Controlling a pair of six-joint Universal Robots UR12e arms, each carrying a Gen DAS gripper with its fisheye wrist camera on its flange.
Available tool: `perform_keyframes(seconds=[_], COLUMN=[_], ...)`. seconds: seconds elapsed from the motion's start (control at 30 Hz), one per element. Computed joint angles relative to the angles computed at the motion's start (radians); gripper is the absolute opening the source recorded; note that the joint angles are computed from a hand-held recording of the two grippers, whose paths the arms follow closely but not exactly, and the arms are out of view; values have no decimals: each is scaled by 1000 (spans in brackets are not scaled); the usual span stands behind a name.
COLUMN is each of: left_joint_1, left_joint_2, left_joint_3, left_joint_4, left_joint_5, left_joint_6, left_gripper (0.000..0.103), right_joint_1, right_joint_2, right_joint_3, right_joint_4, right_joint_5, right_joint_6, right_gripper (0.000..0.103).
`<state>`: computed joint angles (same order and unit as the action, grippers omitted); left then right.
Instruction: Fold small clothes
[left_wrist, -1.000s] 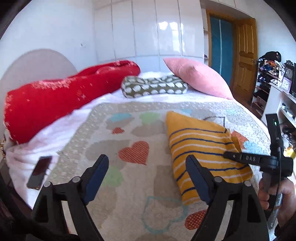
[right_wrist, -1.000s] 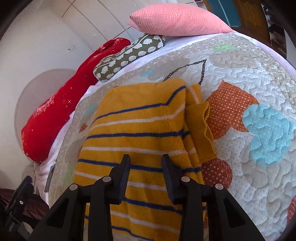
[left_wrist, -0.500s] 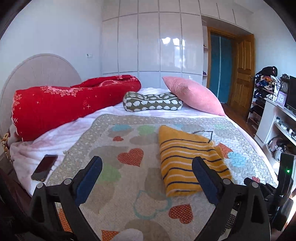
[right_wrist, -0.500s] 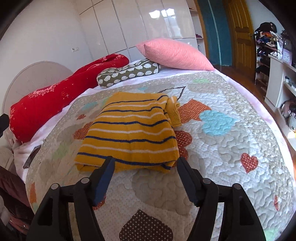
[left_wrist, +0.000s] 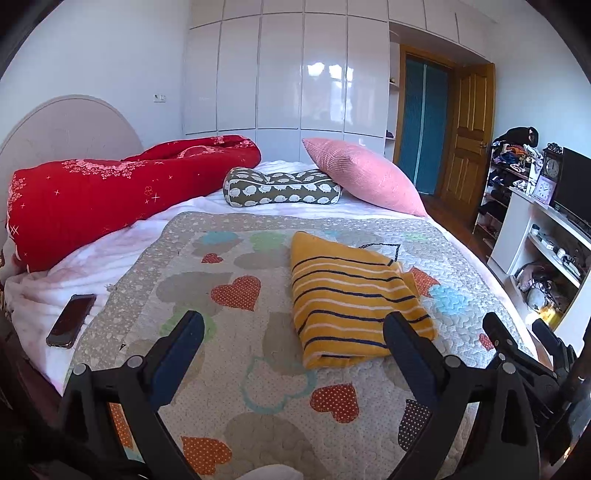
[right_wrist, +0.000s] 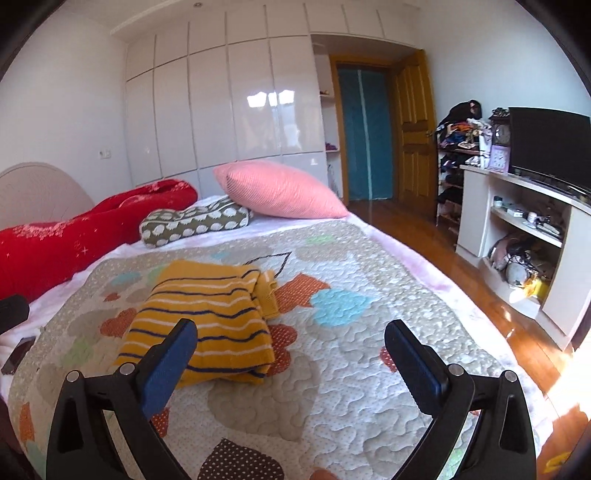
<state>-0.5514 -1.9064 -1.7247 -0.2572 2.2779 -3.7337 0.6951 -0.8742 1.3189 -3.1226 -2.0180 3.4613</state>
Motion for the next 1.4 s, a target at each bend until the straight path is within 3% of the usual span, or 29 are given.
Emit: perform_keyframes(seconds=[0.1,0.27,0.4,0.93,1.4], left_joint_1=[-2,-6,2,34,52], left_joint_2=[1,-4,-2,12,-1], left_joint_3=[-2,12,10,-23,-17], left_joint_4=[-2,-77,-112,-154,-238], left_joint_5=[-8,3,-33,-124,-157], left_joint_6=[-2,-25,-49,-118,-154], left_gripper=[97,97,97,97,97], right_joint_1=[-4,-13,-16,2,24], right_joint_2=[-3,-14,-17,0,40], right_joint_3=[6,19,21,-13,-82], right_joint_4=[-1,27,64,200,363], right_joint_5=[-2,40,71,110,64], right_joint_6=[0,-1,-5,-46,-108], right_gripper=[102,102,102,102,102])
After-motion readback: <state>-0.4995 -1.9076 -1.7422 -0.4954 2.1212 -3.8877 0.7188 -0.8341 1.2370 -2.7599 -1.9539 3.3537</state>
